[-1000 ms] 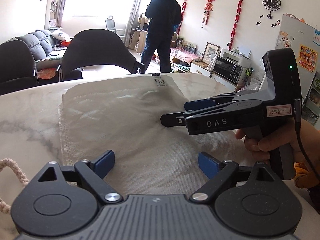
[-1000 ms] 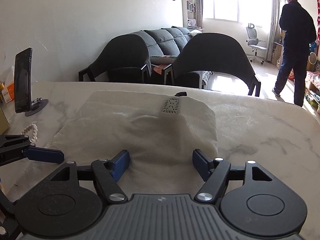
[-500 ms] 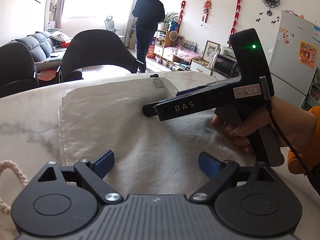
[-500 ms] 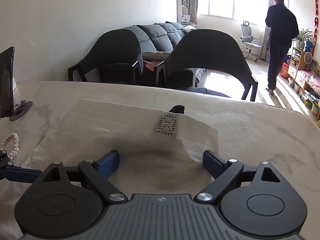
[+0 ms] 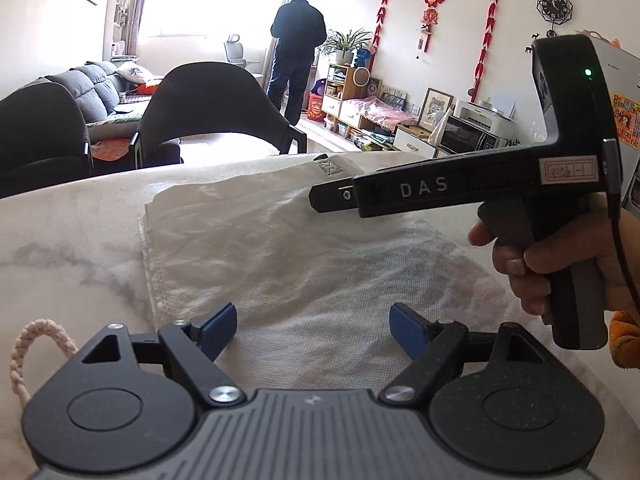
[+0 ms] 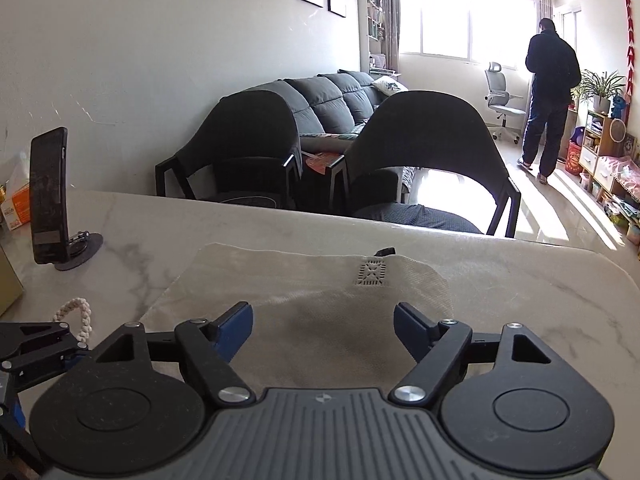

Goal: Fold shopping bag

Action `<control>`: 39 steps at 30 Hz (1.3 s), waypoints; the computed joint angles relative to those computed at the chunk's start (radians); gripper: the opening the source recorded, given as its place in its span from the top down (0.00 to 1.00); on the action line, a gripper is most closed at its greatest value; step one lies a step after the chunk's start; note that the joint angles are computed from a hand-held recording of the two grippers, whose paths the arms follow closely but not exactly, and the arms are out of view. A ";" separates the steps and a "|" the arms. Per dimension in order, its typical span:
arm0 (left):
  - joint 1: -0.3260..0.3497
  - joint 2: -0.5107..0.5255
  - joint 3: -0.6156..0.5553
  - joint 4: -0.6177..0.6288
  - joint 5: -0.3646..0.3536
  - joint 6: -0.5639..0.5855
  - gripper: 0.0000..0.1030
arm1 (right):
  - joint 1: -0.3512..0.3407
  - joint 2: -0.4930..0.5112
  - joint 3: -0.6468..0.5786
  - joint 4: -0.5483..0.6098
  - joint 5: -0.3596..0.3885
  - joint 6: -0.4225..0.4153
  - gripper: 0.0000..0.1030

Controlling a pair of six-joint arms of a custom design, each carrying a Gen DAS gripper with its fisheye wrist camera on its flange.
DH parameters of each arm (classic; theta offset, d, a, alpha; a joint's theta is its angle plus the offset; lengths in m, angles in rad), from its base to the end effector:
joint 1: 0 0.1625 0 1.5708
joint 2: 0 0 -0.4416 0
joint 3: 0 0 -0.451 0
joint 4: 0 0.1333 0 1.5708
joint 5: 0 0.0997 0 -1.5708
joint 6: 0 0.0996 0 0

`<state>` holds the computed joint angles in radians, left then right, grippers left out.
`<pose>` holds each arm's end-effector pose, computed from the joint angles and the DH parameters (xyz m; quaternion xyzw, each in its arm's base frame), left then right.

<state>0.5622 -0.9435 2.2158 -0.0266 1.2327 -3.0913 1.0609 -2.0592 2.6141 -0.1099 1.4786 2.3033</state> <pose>-0.1883 -0.3152 -0.0319 0.4678 0.8533 -0.2181 0.0738 0.0156 -0.2639 0.1822 0.1624 -0.8294 0.4408 0.3023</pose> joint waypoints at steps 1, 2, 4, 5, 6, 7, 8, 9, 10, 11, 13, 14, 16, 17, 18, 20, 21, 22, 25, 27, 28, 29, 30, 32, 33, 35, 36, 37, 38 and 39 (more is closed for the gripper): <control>0.005 -0.007 -0.001 0.007 0.004 -0.001 0.26 | 0.019 0.010 -0.007 0.017 0.009 0.001 0.31; 0.010 -0.014 -0.002 0.014 0.006 -0.001 0.33 | 0.034 0.023 -0.014 0.025 0.019 0.008 0.32; 0.020 -0.014 -0.005 0.022 0.001 0.000 0.37 | 0.074 0.085 -0.038 0.038 0.046 0.018 0.41; 0.030 -0.010 -0.008 0.025 -0.002 0.002 0.40 | 0.093 0.114 -0.047 0.032 0.066 0.019 0.43; 0.035 -0.008 -0.010 0.026 -0.003 0.002 0.42 | 0.111 0.143 -0.055 0.026 0.085 0.020 0.46; 0.042 -0.010 -0.008 0.020 0.000 0.006 0.42 | 0.123 0.165 -0.061 0.021 0.099 0.021 0.49; 0.048 -0.013 -0.007 0.015 0.004 0.010 0.43 | 0.133 0.184 -0.064 0.015 0.112 0.024 0.50; 0.053 -0.015 -0.006 0.013 0.010 0.013 0.43 | 0.143 0.218 -0.075 0.006 0.128 0.025 0.50; 0.058 -0.018 -0.005 0.011 0.016 0.016 0.43 | 0.150 0.237 -0.079 -0.004 0.140 0.021 0.50; 0.061 -0.019 -0.003 0.006 0.020 0.024 0.43 | 0.157 0.253 -0.082 -0.014 0.152 0.017 0.51; 0.056 -0.016 0.008 -0.020 0.011 0.064 0.42 | 0.188 0.308 -0.096 -0.056 0.197 -0.001 0.51; 0.051 -0.013 0.007 -0.019 0.008 0.069 0.41 | 0.205 0.331 -0.101 -0.078 0.218 -0.014 0.51; 0.050 -0.011 0.006 -0.018 0.011 0.072 0.41 | 0.228 0.367 -0.114 -0.104 0.240 -0.028 0.51; 0.053 -0.011 0.005 -0.017 0.015 0.072 0.40 | 0.237 0.386 -0.125 -0.107 0.244 -0.027 0.51; 0.056 -0.011 0.004 -0.017 0.020 0.072 0.40 | 0.239 0.395 -0.131 -0.110 0.241 -0.029 0.51; 0.058 -0.011 0.003 -0.016 0.025 0.072 0.39 | 0.244 0.421 -0.146 -0.118 0.233 -0.037 0.51; 0.057 -0.010 0.003 -0.015 0.026 0.073 0.39 | 0.247 0.432 -0.153 -0.121 0.230 -0.041 0.51; 0.057 -0.011 0.003 -0.013 0.027 0.075 0.39 | 0.249 0.442 -0.159 -0.125 0.227 -0.046 0.51; 0.057 -0.011 0.002 -0.009 0.032 0.083 0.39 | 0.255 0.465 -0.176 -0.129 0.219 -0.057 0.51; 0.059 -0.012 0.002 -0.007 0.040 0.086 0.38 | 0.251 0.481 -0.186 -0.133 0.199 -0.076 0.51; 0.060 -0.013 0.002 -0.006 0.044 0.087 0.38 | 0.251 0.486 -0.189 -0.135 0.193 -0.082 0.51; 0.062 -0.014 0.002 -0.005 0.048 0.088 0.38 | 0.251 0.491 -0.192 -0.137 0.189 -0.088 0.52; 0.064 -0.015 0.002 -0.004 0.052 0.088 0.38 | 0.250 0.496 -0.196 -0.139 0.182 -0.097 0.53; 0.065 -0.016 0.003 -0.002 0.058 0.088 0.36 | 0.248 0.506 -0.202 -0.141 0.169 -0.108 0.55; 0.065 -0.016 0.003 -0.002 0.059 0.089 0.36 | 0.246 0.512 -0.204 -0.147 0.158 -0.115 0.56; 0.066 -0.016 0.003 -0.001 0.062 0.090 0.35 | 0.246 0.521 -0.207 -0.160 0.150 -0.126 0.57; 0.065 -0.016 0.003 -0.001 0.062 0.091 0.35 | 0.247 0.528 -0.211 -0.163 0.147 -0.129 0.57; 0.064 -0.017 0.004 0.000 0.061 0.091 0.35 | 0.248 0.533 -0.215 -0.164 0.145 -0.130 0.58; 0.063 -0.017 0.004 0.000 0.061 0.090 0.35 | 0.249 0.537 -0.217 -0.165 0.143 -0.132 0.58; 0.062 -0.017 0.005 0.000 0.061 0.090 0.35 | 0.251 0.542 -0.222 -0.166 0.143 -0.134 0.59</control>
<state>0.6246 -0.9608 2.2207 -0.0265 1.2936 -3.0014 1.3114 -1.5170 2.3924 -0.2754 1.6212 2.1696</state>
